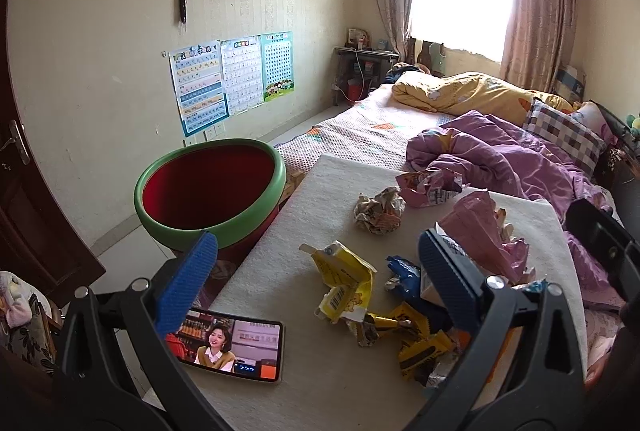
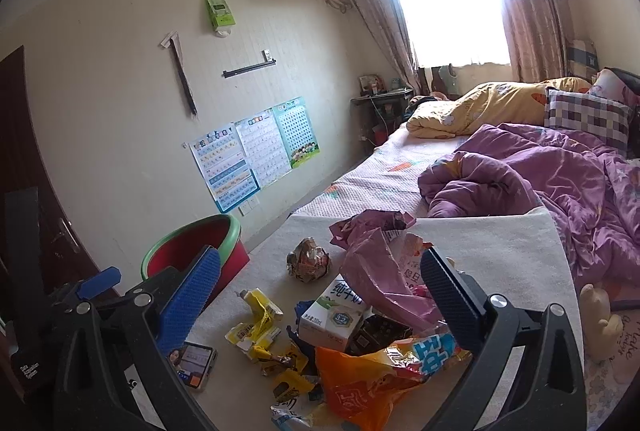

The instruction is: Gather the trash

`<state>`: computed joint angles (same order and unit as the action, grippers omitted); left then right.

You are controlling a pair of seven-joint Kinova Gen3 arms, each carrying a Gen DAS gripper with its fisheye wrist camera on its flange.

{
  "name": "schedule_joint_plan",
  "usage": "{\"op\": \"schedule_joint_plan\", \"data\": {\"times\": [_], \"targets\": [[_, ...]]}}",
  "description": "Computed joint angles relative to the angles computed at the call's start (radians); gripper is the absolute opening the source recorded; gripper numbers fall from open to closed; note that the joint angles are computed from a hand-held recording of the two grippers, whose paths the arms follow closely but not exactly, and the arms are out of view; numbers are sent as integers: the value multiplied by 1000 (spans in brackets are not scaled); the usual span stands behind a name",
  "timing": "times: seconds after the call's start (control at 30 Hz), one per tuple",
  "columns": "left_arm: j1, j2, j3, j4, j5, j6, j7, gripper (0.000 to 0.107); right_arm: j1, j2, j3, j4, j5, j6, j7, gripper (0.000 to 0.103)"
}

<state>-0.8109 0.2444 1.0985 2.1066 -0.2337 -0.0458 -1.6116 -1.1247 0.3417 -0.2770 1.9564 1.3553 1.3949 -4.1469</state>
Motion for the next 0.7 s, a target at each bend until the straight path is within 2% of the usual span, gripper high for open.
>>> {"op": "schedule_joint_plan", "data": {"times": [0.13, 0.57, 0.7], "targets": [[16, -2, -17, 1, -1, -2, -3, 99, 7, 2, 0, -22, -32, -9, 64, 96], [32, 17, -23, -4, -19, 9, -15, 99, 13, -12, 2, 9, -42, -39, 36, 96], [-18, 68, 50, -15, -15, 44, -67, 98, 24, -18, -2, 33, -52, -59, 23, 96]]}}
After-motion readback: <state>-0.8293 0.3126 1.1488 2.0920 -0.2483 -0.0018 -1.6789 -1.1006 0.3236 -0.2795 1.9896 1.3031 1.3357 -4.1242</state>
